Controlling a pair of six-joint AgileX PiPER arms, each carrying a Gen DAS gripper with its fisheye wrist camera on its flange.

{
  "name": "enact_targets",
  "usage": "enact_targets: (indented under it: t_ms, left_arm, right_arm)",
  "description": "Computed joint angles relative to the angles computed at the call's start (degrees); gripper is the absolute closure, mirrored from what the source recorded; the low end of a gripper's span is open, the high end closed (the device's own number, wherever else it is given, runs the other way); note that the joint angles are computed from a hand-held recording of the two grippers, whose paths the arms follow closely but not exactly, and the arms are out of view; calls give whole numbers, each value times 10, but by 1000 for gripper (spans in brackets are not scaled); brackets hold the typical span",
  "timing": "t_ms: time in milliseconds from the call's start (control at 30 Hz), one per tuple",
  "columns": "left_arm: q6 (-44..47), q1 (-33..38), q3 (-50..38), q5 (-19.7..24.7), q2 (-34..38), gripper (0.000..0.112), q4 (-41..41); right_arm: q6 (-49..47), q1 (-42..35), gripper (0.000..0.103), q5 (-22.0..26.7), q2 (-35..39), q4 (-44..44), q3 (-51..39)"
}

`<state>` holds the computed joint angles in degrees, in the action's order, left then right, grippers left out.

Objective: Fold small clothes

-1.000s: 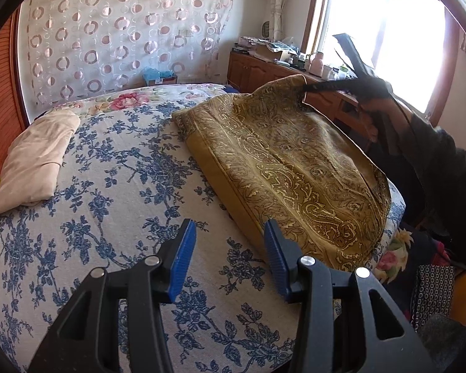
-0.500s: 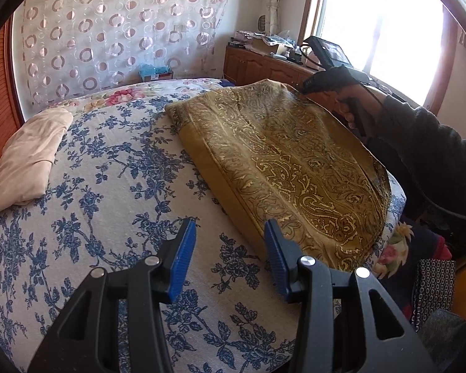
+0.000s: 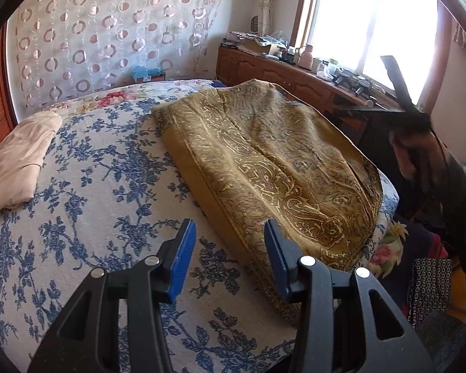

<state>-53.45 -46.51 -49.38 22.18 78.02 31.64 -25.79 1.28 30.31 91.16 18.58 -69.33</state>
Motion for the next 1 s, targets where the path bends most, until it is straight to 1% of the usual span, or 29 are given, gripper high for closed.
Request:
enact_targets:
  t_ms: [100, 200, 233, 300, 367, 400, 433, 467, 500, 533, 567, 600, 633, 700, 767, 867, 933, 1000]
  left_arm:
    - [3, -1, -3, 1, 7, 68, -6]
    - [1, -3, -3, 1, 9, 68, -5]
    - [0, -4, -3, 1, 9, 68, -6]
    - [-1, -5, -4, 1, 12, 68, -6]
    - [-1, -7, -6, 1, 13, 68, -5]
    - [0, -8, -7, 1, 14, 68, -5]
    - [0, -9, -8, 2, 15, 68, -5]
    - [0, -10, -10, 2, 16, 68, -6]
    - [-1, -11, -11, 3, 18, 68, -4]
    - [-2, -12, -11, 3, 18, 68, -4]
    - [-2, -13, -12, 3, 18, 68, -4]
    - [1, -14, -12, 2, 19, 68, -8]
    - [2, -14, -12, 1, 19, 68, -9]
    - [8, -15, -12, -1, 22, 68, -17]
    - [20, -15, -13, -5, 25, 68, -30]
    - [25, -20, -19, -2, 32, 68, -33]
    - [24, -23, -19, -1, 33, 68, -32]
    - [27, -24, -21, 1, 35, 68, -34]
  right_arm:
    - [-85, -6, 61, -11, -61, 74, 95]
    - [-132, -14, 61, -4, -104, 120, 161]
    - [-131, -12, 61, -3, -115, 119, 178]
    - [-96, 10, 61, -24, -135, 77, 209]
    - [-79, 19, 63, -30, -139, 56, 223]
    - [-81, 21, 69, -33, -140, 54, 229]
    - [-88, 22, 72, -36, -141, 58, 236]
    - [-90, 23, 87, -41, -142, 59, 240]
    - [-93, 22, 96, -48, -148, 60, 246]
    - [-115, 13, 98, -47, -151, 84, 248]
    - [-146, 2, 100, -42, -159, 117, 252]
    - [-168, -7, 100, -48, -174, 138, 263]
    - [-167, -12, 100, -58, -192, 141, 272]
    - [-185, -28, 100, -62, -214, 160, 282]
    - [-177, -44, 100, -53, -216, 154, 280]
    - [-179, -48, 100, -48, -202, 156, 281]
    - [-144, -34, 100, -62, -197, 119, 282]
    - [-140, -30, 100, -68, -194, 119, 284]
